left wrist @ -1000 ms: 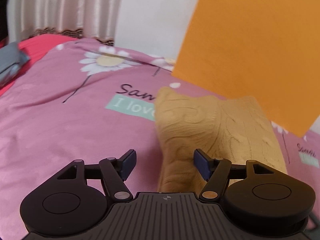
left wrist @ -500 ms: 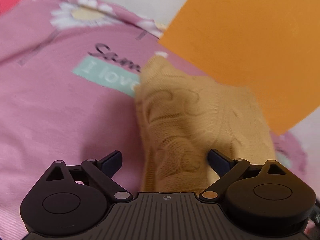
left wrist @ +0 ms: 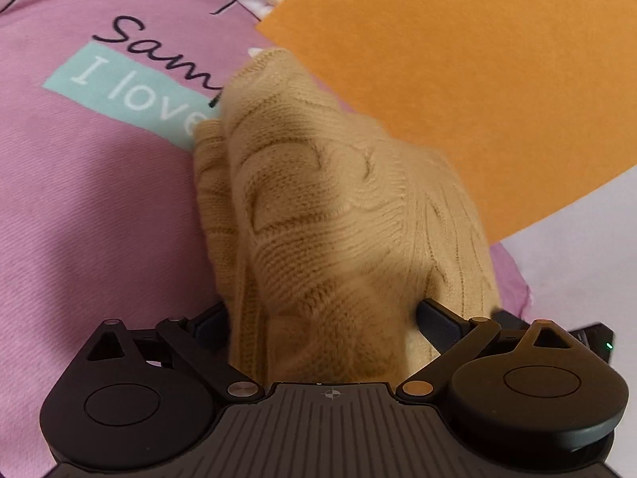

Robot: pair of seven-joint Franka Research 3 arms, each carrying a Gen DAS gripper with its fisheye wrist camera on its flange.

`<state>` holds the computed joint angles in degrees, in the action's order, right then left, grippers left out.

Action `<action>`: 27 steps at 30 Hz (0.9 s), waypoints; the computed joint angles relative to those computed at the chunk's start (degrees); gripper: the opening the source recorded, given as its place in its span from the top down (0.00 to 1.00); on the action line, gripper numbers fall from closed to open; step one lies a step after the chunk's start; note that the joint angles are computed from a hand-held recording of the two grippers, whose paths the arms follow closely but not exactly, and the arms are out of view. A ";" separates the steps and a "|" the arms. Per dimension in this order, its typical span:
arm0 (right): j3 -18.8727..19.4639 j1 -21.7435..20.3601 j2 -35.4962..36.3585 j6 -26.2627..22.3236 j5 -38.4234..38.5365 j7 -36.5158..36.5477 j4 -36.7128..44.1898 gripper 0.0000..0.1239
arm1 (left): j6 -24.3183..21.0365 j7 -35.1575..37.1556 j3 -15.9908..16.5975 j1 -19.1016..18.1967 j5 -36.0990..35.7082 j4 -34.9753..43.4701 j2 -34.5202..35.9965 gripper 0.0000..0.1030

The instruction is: Fold small clothes

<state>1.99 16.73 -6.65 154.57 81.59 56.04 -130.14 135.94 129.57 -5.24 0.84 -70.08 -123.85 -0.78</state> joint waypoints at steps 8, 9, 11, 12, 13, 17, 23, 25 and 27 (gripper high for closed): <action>1.96 0.34 3.86 1.33 7.32 -3.06 3.38 0.39 | 1.67 8.28 -1.40 -1.53 -2.92 -0.53 -1.60 0.00; 2.16 0.57 2.83 2.12 6.22 -3.91 2.89 0.42 | 1.90 9.21 -1.41 -2.00 -3.02 -0.96 -2.41 0.00; 2.02 0.91 0.41 2.83 5.84 -4.21 1.60 0.43 | 0.37 10.43 -0.93 -2.76 -4.61 -1.53 -3.67 0.00; 1.82 1.09 -0.94 3.18 6.35 -4.79 0.86 0.43 | -0.80 10.85 -0.66 -3.12 -5.85 -1.72 -4.17 0.00; 1.59 1.24 -2.55 3.54 6.49 -5.46 -0.06 0.43 | -1.48 11.19 -0.59 -3.57 -6.99 -1.94 -4.73 0.00; 0.05 1.45 -9.89 4.00 5.07 -5.62 -4.76 0.43 | -1.83 12.99 -1.11 -6.08 -10.03 -3.00 -7.35 0.00; -2.41 1.21 -21.59 7.44 2.97 -4.81 -14.61 0.41 | 2.73 12.84 -3.36 -10.45 -8.69 -3.85 -8.75 0.00; -1.14 -0.77 -23.21 9.55 -5.37 4.07 -17.97 0.39 | 9.03 5.13 -5.46 -11.86 -0.56 -3.83 -7.42 0.00; 3.75 -7.29 -23.50 8.34 -21.24 20.53 -20.76 0.36 | 16.82 -5.61 -7.75 -13.07 12.45 -5.41 -6.86 0.00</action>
<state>5.74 9.44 -30.15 162.91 60.35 76.57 -150.90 152.76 123.96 -13.00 -12.22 -57.63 -129.27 -7.64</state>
